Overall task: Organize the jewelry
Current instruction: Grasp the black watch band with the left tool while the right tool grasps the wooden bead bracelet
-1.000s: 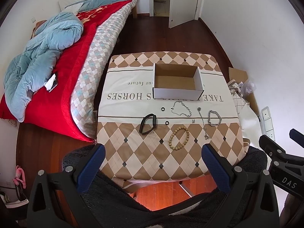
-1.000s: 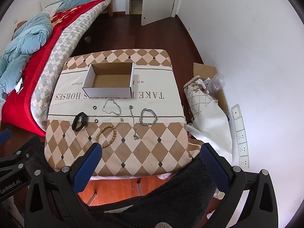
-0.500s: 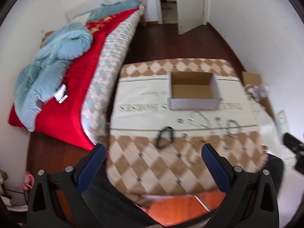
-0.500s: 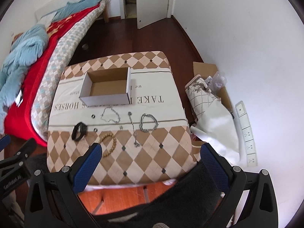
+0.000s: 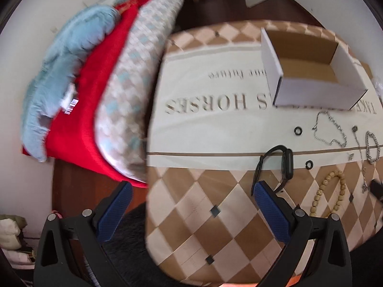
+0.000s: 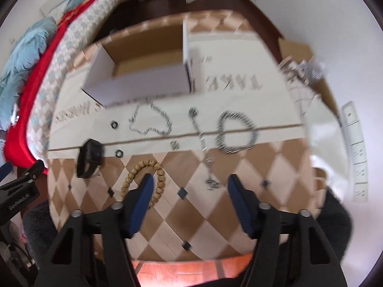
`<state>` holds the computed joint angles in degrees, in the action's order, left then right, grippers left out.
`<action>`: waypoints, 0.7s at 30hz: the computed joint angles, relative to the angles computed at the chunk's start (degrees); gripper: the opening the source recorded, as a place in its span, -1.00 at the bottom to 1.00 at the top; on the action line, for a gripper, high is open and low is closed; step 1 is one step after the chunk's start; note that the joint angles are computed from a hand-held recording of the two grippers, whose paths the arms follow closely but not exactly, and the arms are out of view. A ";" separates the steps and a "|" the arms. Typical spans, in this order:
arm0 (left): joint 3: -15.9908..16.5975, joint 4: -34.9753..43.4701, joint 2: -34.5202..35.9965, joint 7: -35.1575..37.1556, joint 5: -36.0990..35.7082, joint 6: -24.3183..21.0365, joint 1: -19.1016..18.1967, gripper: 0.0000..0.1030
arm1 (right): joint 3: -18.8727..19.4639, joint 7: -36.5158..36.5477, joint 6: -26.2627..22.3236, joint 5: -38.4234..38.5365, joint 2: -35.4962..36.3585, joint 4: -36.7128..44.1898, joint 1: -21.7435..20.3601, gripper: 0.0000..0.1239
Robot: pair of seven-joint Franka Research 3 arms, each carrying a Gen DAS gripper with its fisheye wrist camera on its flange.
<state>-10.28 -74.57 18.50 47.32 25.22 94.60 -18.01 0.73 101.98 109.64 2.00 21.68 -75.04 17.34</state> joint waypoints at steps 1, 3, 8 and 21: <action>-0.06 -0.68 0.18 0.16 -0.81 0.95 0.40 0.96 | 0.16 0.73 0.17 0.60 0.79 -0.34 0.11 -0.03; -0.26 -1.58 1.13 1.31 -3.67 3.16 1.71 0.85 | 0.37 1.70 0.44 1.24 1.67 -1.04 0.43 -0.04; -0.55 0.91 5.42 4.50 -7.09 5.46 2.39 0.70 | 0.48 3.08 0.94 0.82 2.99 -2.19 1.68 -0.03; -0.26 2.49 7.67 8.61 -9.03 9.27 1.15 -0.91 | 0.12 4.07 6.64 -7.39 0.70 -7.26 5.57 -0.84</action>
